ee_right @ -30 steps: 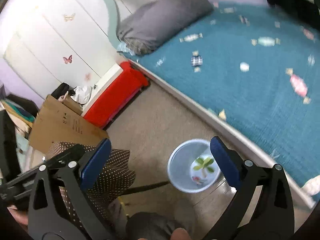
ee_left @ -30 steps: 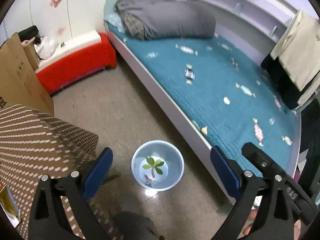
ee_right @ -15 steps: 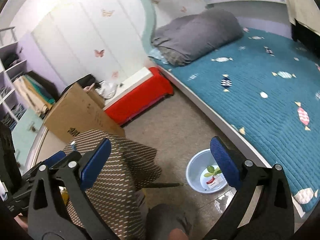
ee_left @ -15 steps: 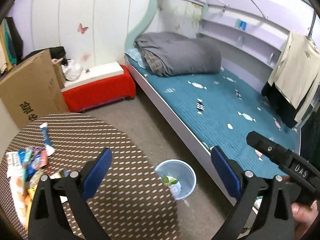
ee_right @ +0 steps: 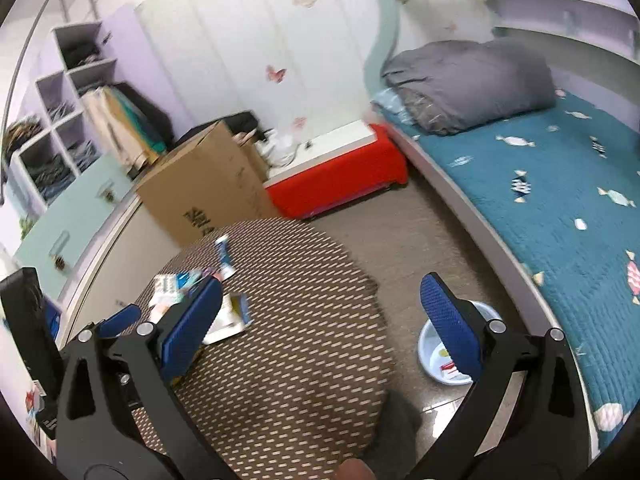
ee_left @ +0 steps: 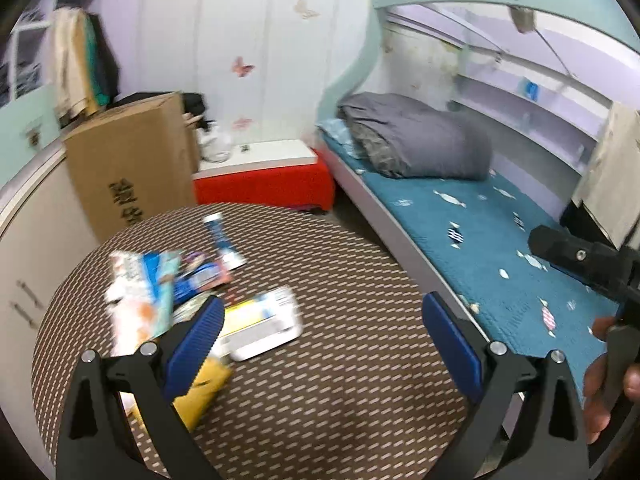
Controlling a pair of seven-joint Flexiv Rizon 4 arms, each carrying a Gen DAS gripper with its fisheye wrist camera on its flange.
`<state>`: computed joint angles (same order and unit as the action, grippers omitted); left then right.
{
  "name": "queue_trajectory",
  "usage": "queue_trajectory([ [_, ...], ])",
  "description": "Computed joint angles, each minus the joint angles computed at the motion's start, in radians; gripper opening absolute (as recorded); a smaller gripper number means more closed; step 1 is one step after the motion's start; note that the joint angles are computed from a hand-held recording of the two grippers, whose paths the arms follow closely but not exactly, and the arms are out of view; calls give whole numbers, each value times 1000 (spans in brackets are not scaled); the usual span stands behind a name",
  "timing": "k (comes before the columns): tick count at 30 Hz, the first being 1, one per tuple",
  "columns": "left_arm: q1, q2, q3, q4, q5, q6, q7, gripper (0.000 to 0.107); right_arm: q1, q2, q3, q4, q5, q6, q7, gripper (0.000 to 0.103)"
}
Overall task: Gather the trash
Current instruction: 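Move both tools back over the trash on the table, then grasp the yellow bag with the right tool while the left tool grasps the white plastic bag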
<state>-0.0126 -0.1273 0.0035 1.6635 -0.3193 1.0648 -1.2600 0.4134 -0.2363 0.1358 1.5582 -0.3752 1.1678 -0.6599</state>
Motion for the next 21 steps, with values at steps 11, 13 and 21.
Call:
queue_trajectory([
  [11, 85, 94, 80, 159, -2, 76, -4, 97, 124, -123, 46, -175, 42, -130, -67, 97],
  [13, 103, 108, 95, 181, 27, 90, -9, 97, 139, -146, 57, -202, 68, -151, -84, 97],
  [21, 168, 120, 130, 222, 113, 92, -59, 97, 204, -255, 83, -315, 159, -228, -113, 97],
])
